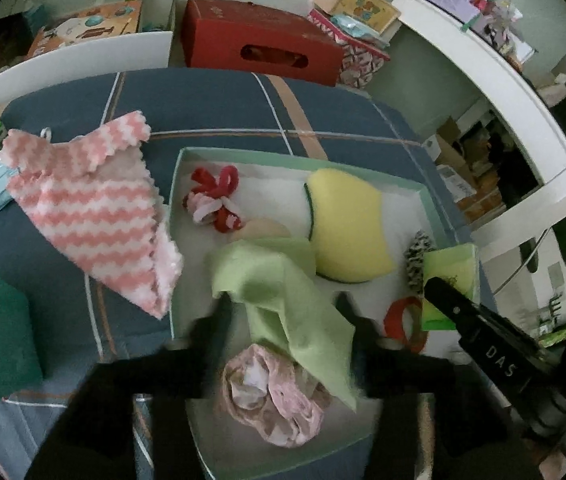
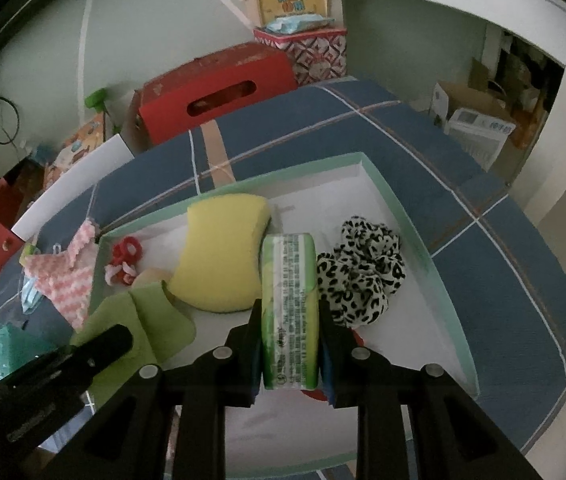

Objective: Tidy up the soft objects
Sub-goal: 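Carry the green cloth and tape roll over the white tray, open both grippers, then move both open grippers away from the tray back toward the pile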

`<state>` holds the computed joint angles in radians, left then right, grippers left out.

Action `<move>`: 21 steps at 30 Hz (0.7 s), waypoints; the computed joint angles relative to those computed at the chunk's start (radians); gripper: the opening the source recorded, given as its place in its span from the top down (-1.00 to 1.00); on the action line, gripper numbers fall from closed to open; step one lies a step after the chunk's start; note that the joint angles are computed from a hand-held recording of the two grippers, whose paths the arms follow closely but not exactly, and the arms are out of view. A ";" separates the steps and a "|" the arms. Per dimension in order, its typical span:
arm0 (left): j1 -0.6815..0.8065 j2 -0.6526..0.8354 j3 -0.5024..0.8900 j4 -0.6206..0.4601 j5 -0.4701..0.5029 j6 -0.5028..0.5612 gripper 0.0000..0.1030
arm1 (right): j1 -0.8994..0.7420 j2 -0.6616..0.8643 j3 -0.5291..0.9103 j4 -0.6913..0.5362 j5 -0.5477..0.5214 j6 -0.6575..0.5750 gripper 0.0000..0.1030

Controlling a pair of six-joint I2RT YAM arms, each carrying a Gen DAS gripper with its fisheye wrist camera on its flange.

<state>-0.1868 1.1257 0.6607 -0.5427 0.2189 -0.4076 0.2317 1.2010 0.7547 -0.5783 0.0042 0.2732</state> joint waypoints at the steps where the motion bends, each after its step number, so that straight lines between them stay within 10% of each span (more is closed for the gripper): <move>1: 0.009 -0.018 0.005 -0.015 0.009 0.005 -0.15 | 0.002 -0.006 0.003 -0.004 0.003 0.001 0.45; 5: 0.028 -0.077 0.026 -0.076 -0.002 0.015 -0.26 | 0.008 -0.053 0.013 -0.026 0.026 0.011 -0.02; 21: 0.183 -0.175 0.058 -0.216 -0.111 0.054 -0.59 | 0.036 -0.052 0.039 -0.075 0.125 0.012 -0.88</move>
<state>-0.0042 0.9508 0.7184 -0.7591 0.1083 -0.3537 0.2682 1.1492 0.7936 -0.6534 0.1296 0.2855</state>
